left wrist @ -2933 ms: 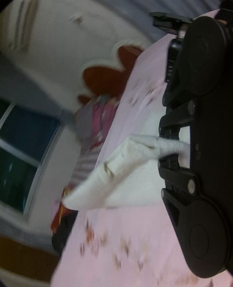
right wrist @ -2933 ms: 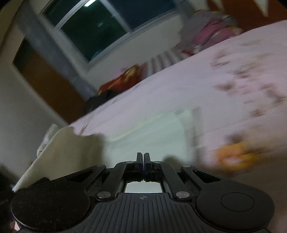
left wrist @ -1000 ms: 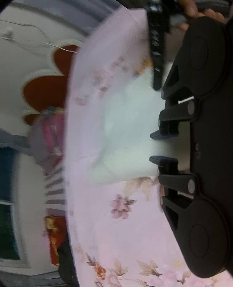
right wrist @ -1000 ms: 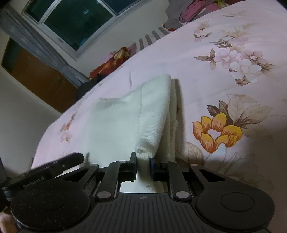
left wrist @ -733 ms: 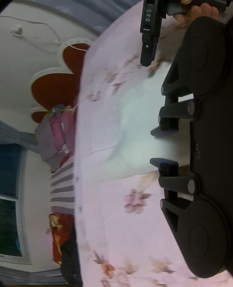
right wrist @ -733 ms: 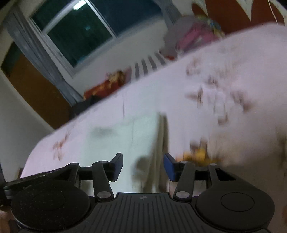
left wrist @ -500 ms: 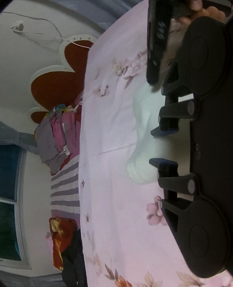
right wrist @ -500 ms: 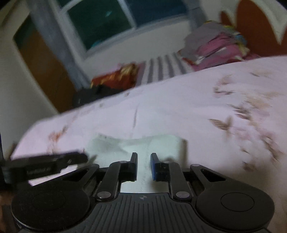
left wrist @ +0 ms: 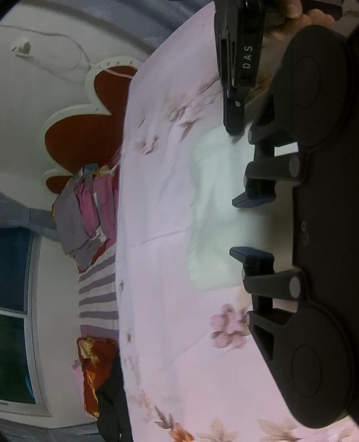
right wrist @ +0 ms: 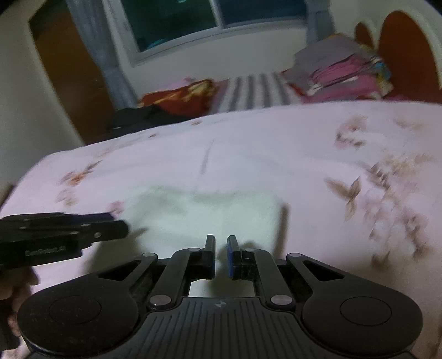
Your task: Fold small clothes
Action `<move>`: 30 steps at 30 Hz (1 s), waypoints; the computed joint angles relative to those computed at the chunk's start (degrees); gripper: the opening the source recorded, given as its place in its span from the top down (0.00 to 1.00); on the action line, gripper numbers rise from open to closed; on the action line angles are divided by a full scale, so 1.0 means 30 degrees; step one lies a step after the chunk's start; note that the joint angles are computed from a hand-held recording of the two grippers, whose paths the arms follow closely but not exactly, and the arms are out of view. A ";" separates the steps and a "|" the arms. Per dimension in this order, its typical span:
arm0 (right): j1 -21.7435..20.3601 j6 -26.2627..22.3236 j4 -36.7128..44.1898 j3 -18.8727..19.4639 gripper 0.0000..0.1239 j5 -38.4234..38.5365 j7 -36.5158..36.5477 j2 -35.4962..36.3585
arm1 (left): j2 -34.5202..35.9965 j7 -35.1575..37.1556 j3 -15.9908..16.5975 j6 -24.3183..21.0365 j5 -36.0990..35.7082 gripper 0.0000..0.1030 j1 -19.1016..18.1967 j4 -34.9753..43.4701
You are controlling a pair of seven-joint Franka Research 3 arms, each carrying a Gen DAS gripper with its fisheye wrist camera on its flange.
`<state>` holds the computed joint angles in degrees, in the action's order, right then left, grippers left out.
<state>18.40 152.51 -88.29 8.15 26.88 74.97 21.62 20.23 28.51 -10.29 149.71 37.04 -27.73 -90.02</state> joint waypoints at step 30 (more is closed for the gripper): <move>0.1269 0.0338 -1.0922 -0.0703 0.94 0.7037 -0.5943 -0.8679 | -0.4267 -0.5703 -0.2367 -0.3310 0.3392 0.73 -0.1693 -0.4978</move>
